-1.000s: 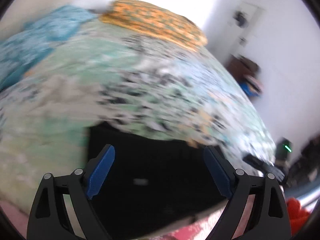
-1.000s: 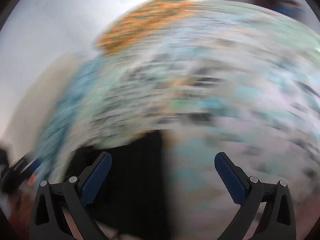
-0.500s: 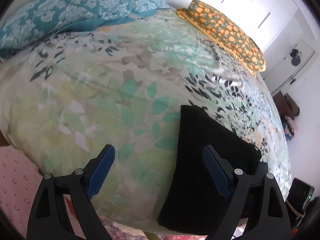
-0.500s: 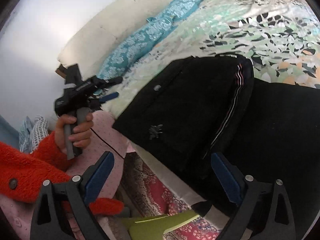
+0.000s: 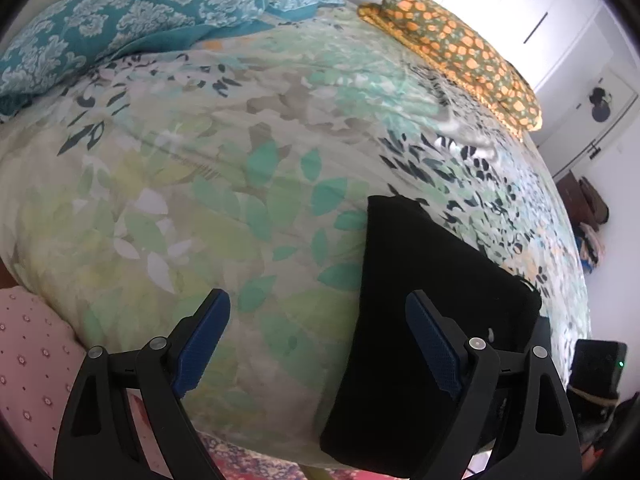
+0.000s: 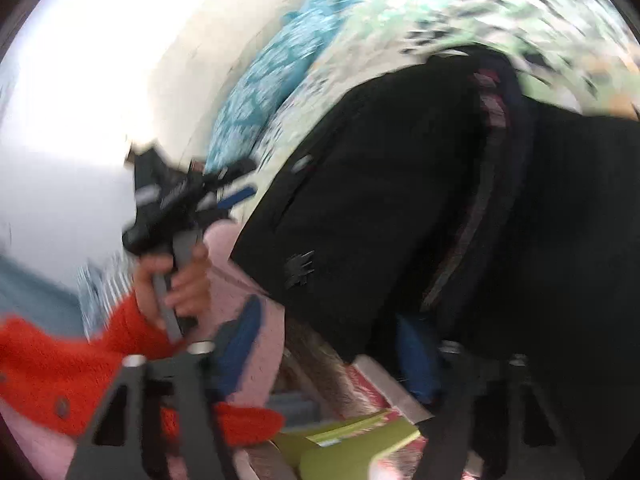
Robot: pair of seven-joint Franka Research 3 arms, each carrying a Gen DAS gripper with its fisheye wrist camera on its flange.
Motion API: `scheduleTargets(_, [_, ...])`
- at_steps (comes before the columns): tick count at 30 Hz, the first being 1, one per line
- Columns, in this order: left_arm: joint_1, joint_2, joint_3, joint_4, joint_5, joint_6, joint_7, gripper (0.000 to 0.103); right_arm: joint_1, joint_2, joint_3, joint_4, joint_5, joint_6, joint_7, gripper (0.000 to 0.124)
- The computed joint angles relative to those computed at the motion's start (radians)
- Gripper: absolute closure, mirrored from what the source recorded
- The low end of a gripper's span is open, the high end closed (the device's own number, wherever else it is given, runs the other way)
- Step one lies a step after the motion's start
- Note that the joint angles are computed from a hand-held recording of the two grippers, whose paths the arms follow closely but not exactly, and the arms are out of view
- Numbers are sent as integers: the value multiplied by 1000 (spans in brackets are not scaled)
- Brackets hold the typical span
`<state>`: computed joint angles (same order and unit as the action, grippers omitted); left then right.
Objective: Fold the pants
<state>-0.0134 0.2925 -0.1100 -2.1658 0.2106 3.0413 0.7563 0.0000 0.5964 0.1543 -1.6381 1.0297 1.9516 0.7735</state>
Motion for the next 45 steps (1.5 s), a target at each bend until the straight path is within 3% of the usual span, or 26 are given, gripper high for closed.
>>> scheduleTargets(5, [-29,2,37,5,37,-15,-44,13,17,-25,-3,-28,-9,47,51,103])
scheduleTargets(10, [-30,-10,50,-8,55,-17,-86,13,-28,-125,7,-65,100,12,-31,105])
scheduleTargets(16, [-13,-22,34,-22,57,4,-94,13,-40,-260,-56,-79,101,-35,-96,106])
scheduleTargets(22, [-37,-28,43,-12,92,-2,-83,13,-54,-315,-135,-122,21,-19,-55,106])
scheduleTargets(26, [-98,-24,87,18,191,-26,-121,13,-48,-263,-182,-144,-144,53,89,106])
scheduleTargets(28, [-125,-18,96,40,252,-43,-124,13,-28,-215,-193,-145,-269,96,182,106])
scheduleTargets(30, [-152,-10,98,66,315,-67,-121,13,-36,-172,-183,-136,-306,99,219,106])
scheduleTargets(33, [-208,-8,113,88,452,-91,-140,12,-65,-170,-158,-135,-273,118,221,103])
scheduleTargets(36, [-224,0,79,105,537,-96,-78,12,-66,-186,-157,-119,-316,113,219,95])
scheduleTargets(40, [-293,27,81,155,695,-183,-63,12,-24,-267,-159,-161,-401,259,175,95])
scheduleTargets(45, [-271,56,31,180,661,-206,13,12,-16,-220,-116,-55,-331,302,103,95])
